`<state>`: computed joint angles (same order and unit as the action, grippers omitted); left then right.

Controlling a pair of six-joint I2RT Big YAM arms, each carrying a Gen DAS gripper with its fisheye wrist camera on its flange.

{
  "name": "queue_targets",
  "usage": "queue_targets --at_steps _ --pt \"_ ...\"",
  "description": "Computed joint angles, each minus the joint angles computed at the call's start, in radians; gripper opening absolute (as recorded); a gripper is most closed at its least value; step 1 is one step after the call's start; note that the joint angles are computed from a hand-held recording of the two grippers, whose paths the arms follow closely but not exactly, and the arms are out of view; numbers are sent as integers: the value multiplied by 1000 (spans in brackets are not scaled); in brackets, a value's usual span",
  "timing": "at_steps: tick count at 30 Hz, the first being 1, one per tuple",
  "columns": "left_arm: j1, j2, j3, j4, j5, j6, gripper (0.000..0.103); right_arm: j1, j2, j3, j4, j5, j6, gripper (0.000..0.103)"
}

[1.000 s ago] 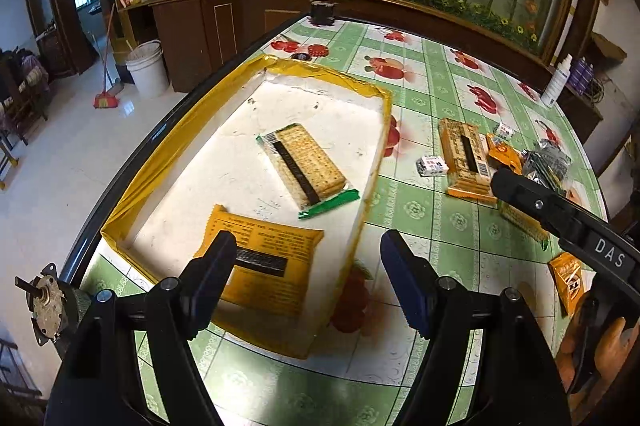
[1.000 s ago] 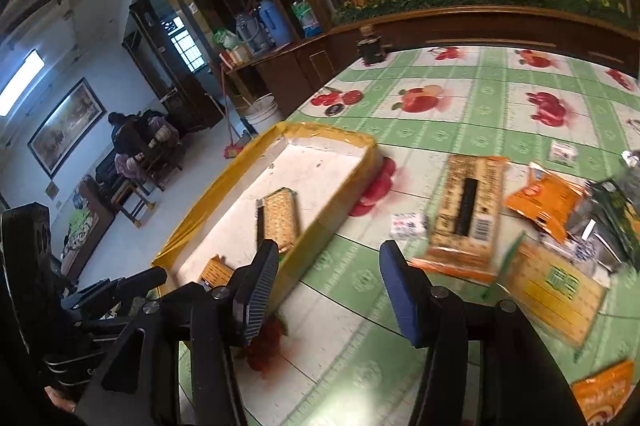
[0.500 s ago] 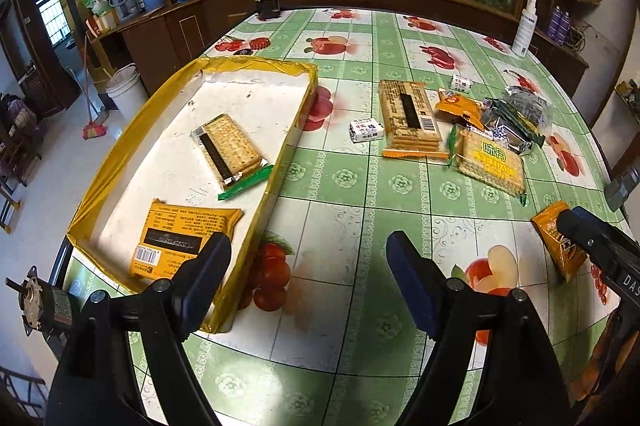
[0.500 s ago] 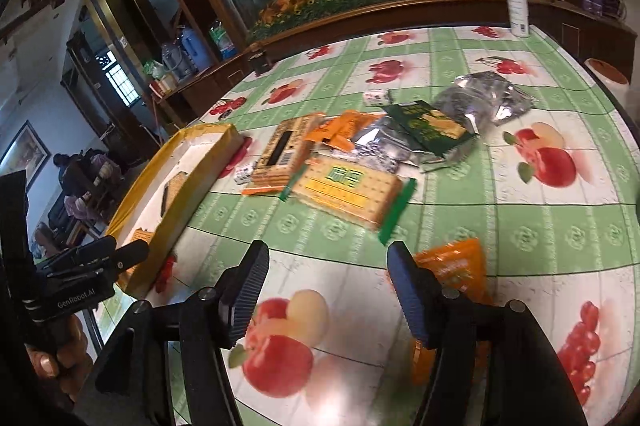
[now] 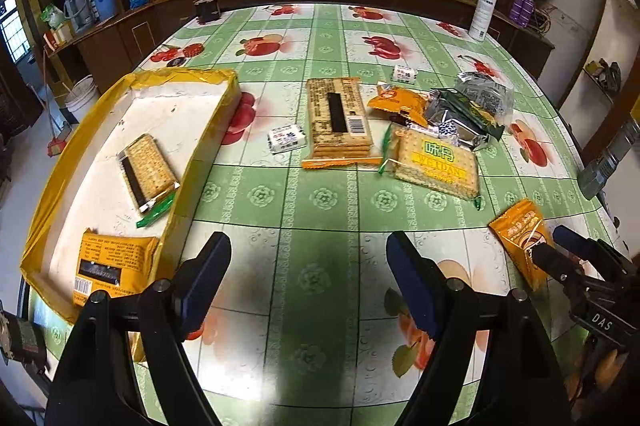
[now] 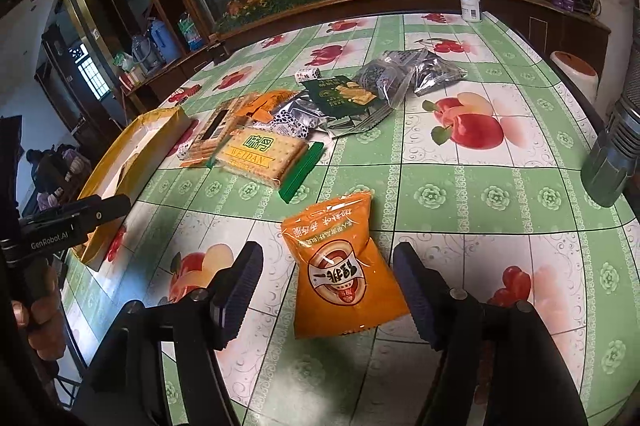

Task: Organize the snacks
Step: 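Move the right tool to the orange chip bag and grasp it, then grasp the green-ended WEIDAN cracker pack with the left tool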

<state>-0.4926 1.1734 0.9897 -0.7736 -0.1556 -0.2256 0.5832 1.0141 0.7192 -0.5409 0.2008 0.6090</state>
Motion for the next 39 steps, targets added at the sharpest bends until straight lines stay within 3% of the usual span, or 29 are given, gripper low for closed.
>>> queue_targets --at_steps 4,9,12,15,17,19,23,26,31,35,39 --pt "-14 60 46 -18 59 -32 80 -3 36 20 -32 11 -42 70" --pt "-13 139 101 -13 144 -146 80 -9 92 43 -57 23 -102 77" --pt "-5 194 134 -16 194 -269 80 -2 103 46 -62 49 -122 77" --pt "1 229 143 29 257 -433 80 -7 95 39 -50 40 -122 77" --pt "-12 257 166 40 241 -500 80 -13 89 33 -41 30 -119 77" --pt "-35 291 200 42 201 -520 80 -16 87 31 -38 23 -125 79" --pt "-88 382 304 -55 51 -484 84 -25 84 29 -28 7 -132 79" --pt "-98 380 295 -44 16 -429 91 -50 66 14 -9 -30 -125 79" --pt "-56 320 220 -12 83 -268 95 -72 45 2 -3 -77 -117 77" --pt "-13 267 172 -45 148 -141 95 -64 42 4 -16 -68 -119 76" --pt "19 214 133 -93 203 -123 94 -52 42 6 -30 -54 -124 76"
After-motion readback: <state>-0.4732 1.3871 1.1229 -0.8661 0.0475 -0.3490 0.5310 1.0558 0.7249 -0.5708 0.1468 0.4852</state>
